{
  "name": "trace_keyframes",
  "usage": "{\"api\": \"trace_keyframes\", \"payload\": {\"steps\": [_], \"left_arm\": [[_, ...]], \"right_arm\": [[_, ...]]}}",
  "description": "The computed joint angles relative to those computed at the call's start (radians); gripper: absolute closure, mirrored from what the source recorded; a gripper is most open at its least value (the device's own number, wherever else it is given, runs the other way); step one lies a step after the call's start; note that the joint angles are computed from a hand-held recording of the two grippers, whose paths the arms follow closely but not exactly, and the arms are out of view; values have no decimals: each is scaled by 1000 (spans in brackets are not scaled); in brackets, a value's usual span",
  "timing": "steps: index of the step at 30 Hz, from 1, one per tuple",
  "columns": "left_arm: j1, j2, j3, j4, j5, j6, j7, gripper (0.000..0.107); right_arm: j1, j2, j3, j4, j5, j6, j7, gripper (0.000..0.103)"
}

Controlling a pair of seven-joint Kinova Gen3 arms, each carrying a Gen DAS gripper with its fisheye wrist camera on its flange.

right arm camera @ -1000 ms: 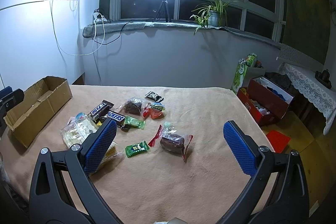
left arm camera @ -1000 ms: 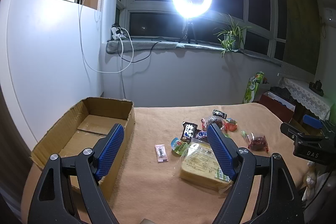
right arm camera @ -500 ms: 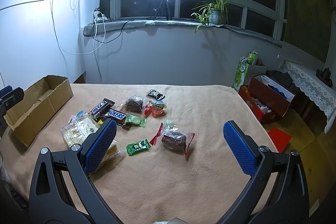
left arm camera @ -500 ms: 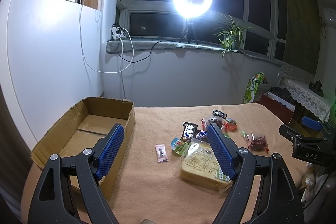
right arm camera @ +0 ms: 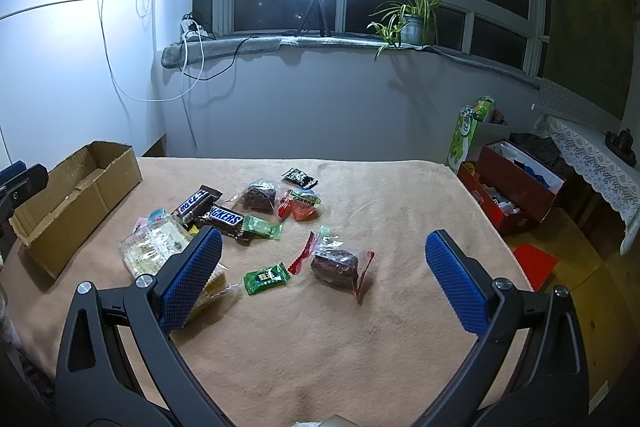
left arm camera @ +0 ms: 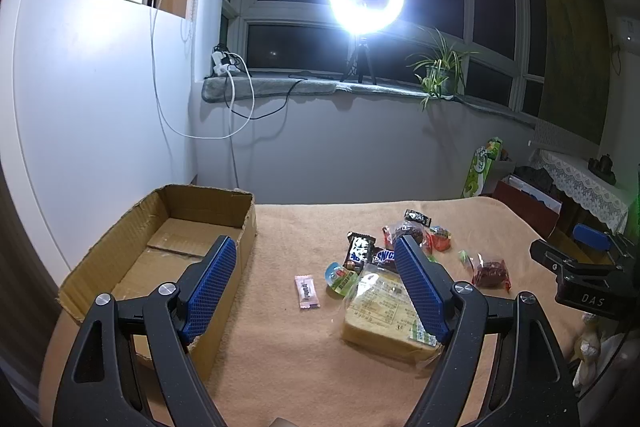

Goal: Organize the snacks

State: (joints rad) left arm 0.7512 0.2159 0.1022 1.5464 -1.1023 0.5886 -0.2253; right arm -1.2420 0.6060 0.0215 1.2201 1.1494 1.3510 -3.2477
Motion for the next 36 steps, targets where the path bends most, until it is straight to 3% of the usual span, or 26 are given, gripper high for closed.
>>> {"api": "trace_keyframes", "payload": {"steps": [36], "left_arm": [[-8, 12, -11, -13, 60, -22, -48, 26]], "right_arm": [[33, -44, -29, 63, -6, -61, -6, 0]]}}
